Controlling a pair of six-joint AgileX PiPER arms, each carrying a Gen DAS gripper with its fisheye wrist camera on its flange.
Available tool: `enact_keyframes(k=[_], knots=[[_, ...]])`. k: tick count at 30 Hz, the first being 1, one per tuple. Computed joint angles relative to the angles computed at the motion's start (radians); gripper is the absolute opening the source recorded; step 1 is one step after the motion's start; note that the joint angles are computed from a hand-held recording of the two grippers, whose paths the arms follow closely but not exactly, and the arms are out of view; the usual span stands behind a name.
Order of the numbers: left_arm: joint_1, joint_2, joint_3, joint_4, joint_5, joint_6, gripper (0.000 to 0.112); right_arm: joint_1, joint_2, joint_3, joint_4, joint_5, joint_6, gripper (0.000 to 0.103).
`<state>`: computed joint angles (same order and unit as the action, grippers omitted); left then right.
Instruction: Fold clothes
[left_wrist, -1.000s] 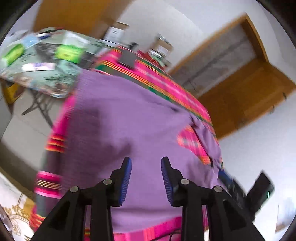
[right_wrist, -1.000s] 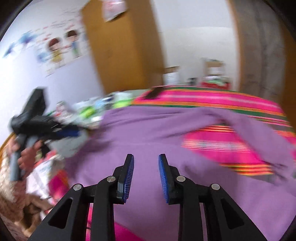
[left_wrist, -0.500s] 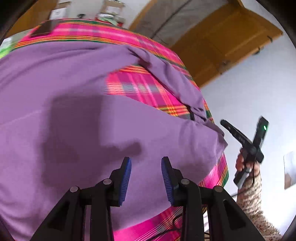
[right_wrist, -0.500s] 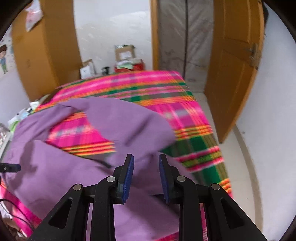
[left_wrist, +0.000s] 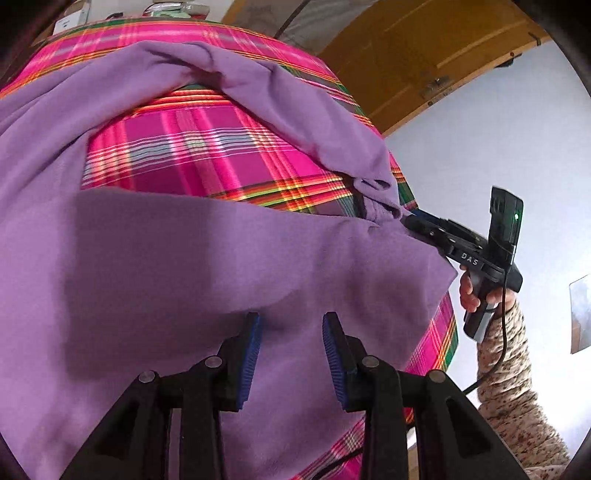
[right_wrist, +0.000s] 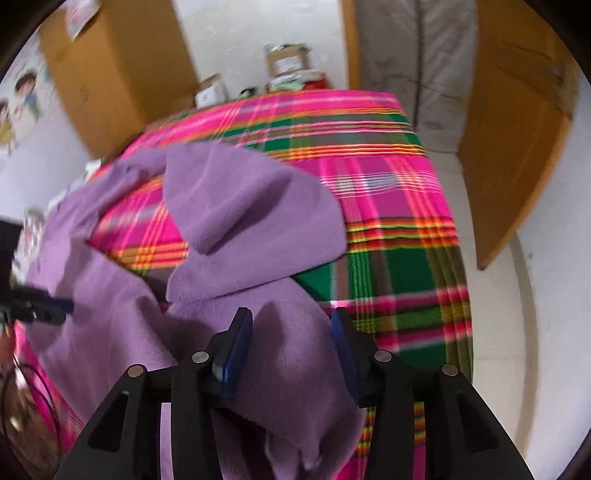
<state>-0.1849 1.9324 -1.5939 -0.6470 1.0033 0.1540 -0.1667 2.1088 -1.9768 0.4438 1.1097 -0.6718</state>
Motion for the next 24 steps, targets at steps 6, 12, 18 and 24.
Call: enact_keyframes(k=[6,12,18,24], knots=[[-0.013,0.034,-0.043,0.009,0.003,-0.038,0.035,0.051,0.082,-0.110,-0.066,0.062,-0.026,0.048],[-0.038,0.068,-0.090,0.023,0.004,-0.070,0.036,0.067,0.067,-0.099,-0.079,0.080,-0.069,0.023],[-0.051,0.090,-0.115,0.020,0.004,-0.090,0.036,0.046,-0.018,0.036,-0.032,-0.008,-0.135,0.006],[-0.068,0.110,-0.147,0.017,0.020,-0.099,0.036,-0.028,-0.121,0.155,0.081,-0.104,-0.190,0.006]])
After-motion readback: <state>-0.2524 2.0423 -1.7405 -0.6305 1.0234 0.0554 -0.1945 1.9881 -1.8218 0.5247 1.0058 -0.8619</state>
